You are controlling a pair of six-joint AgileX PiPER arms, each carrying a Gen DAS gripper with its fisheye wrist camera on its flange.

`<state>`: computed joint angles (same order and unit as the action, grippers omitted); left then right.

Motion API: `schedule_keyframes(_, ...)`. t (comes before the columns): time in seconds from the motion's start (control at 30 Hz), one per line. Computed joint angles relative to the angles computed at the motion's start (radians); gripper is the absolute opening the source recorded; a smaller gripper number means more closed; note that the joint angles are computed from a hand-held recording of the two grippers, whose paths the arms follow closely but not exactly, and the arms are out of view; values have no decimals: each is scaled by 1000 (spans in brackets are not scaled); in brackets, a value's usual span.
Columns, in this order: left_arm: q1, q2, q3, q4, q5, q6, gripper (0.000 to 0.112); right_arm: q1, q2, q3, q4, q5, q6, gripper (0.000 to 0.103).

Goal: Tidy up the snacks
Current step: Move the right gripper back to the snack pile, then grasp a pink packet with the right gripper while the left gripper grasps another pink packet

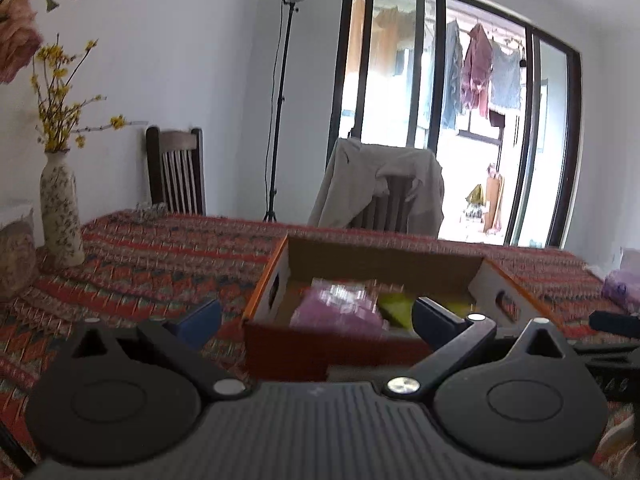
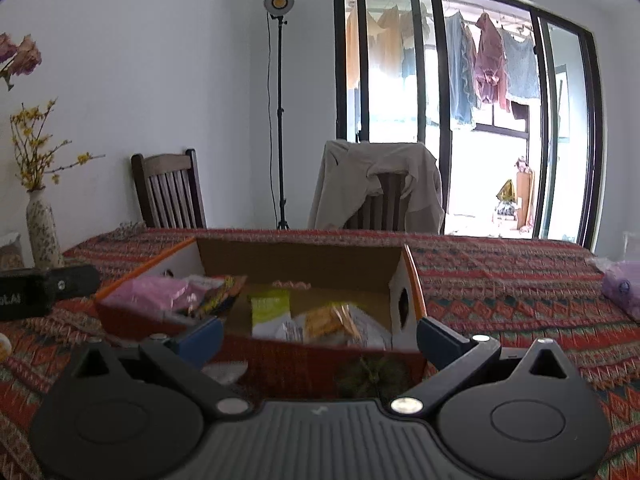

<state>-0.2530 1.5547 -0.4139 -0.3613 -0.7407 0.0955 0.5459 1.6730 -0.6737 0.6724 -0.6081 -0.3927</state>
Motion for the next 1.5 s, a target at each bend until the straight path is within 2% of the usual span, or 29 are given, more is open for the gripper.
schedule_keyframes(0.27,58,36,119,100,-56,-69,103,19,-35,123,16,-14,31,103)
schedule_keyframes(0.53,127,155,189,246,-198,-147,103,19,-11,197,-5,-5,78,103)
schedule_keyframes(0.6,144,163,203,285,-243,-165,103,13,-8,200,-15,7,90,103)
schedule_keyframes(0.7,117,170,201,256,-245,-142,103,5,-13,190,-26,43,98,103)
schedule_keyframes(0.77,121,175,211,272,-273,-147,103,5,-7,176,-33,52,108,102)
schedule_keyframes(0.9,139,177,215,301,-277,-170,103,-14,4,123,-1,82,73,102)
schedule_keyframes(1.17,167,175,211,339,-268,-203,103,-122,93,-72,101,262,-52,87)
schedule_keyframes(1.27,172,176,212,346,-271,-204,103,-141,123,-109,147,306,-85,67)
schedule_keyframes(1.3,172,177,213,346,-273,-204,103,-146,126,-105,110,307,-43,62)
schedule_keyframes(1.43,173,177,210,349,-264,-207,103,-138,115,-56,5,253,76,61)
schedule_keyframes(1.5,172,176,210,347,-265,-206,103,-117,104,-12,-8,179,101,61)
